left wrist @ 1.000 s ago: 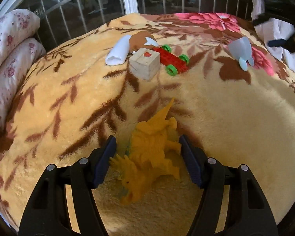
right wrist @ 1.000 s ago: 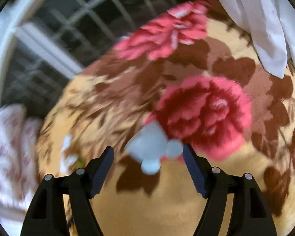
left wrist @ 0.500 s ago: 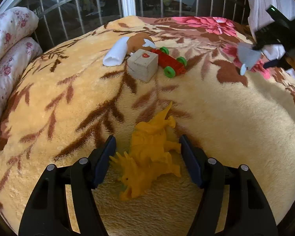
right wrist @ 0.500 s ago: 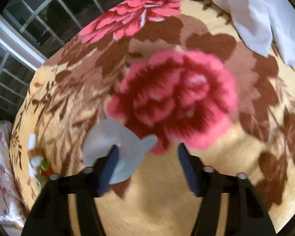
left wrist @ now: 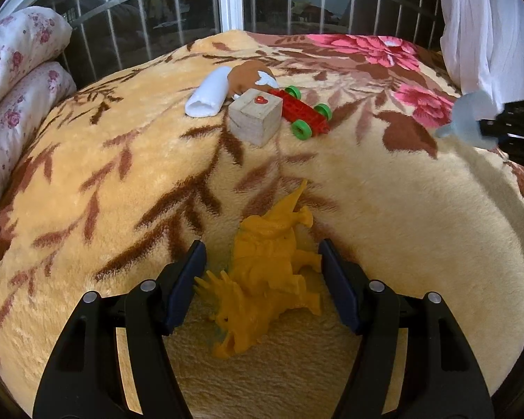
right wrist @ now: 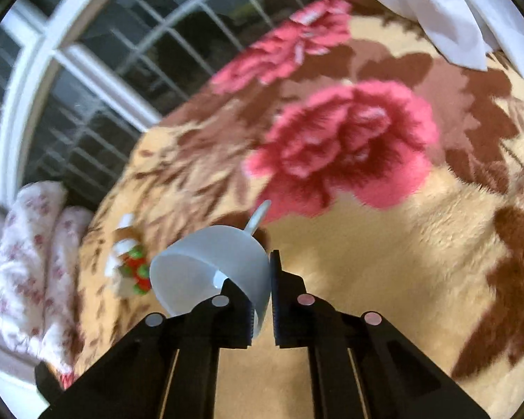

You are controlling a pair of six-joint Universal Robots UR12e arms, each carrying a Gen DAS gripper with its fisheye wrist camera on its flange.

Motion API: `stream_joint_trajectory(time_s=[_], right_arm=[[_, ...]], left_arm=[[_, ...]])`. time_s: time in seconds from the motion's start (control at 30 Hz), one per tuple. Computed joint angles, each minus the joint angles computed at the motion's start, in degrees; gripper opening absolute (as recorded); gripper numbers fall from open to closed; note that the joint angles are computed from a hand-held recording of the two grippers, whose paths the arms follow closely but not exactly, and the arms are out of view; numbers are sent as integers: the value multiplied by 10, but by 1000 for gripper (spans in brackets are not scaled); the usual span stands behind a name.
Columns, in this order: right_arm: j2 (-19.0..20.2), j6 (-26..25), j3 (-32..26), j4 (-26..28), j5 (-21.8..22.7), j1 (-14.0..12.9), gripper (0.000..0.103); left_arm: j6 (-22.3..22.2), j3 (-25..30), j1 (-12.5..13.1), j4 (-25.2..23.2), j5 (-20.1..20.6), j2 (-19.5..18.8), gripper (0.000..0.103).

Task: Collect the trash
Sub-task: 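Grasp the yellow toy dinosaur with the left tool while the right tool grasps the pale blue cup, then lower the dinosaur and cup into the orange bucket and open both tools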

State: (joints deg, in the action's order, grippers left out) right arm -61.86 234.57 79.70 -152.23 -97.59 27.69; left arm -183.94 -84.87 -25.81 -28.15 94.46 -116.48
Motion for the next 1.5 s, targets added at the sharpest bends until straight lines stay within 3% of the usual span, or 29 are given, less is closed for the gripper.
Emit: stream_joint_trajectory(time_s=[0.1, 0.2, 0.37, 0.53, 0.7, 0.83, 0.97, 1.2, 1.5], right_arm=[[-15, -12, 23, -38, -18, 11, 7], [-34, -41, 49, -68, -40, 27, 7], [-68, -88, 99, -124, -49, 57, 7], [-93, -153, 135, -166, -85, 98, 7], [-105, -226, 155, -177, -144, 144, 7], [-110, -251, 167, -165, -157, 166, 7], [-114, -255, 180, -147, -141, 178, 7], [-106, -246, 188, -75, -79, 183, 7], [-70, -236, 167, 22, 7, 163, 7]], left_arm=[[-1, -6, -4, 10, 15, 4, 65], [-13, -23, -4, 23, -1, 20, 65], [7, -73, -19, 87, 12, 54, 65], [12, -126, -29, 137, -10, 95, 65], [25, -174, -38, 167, -32, 129, 65], [42, -212, -48, 171, -41, 154, 65], [57, -241, -58, 164, -38, 168, 65], [54, -268, -62, 101, -53, 171, 65], [55, -256, -59, 17, -60, 146, 65]])
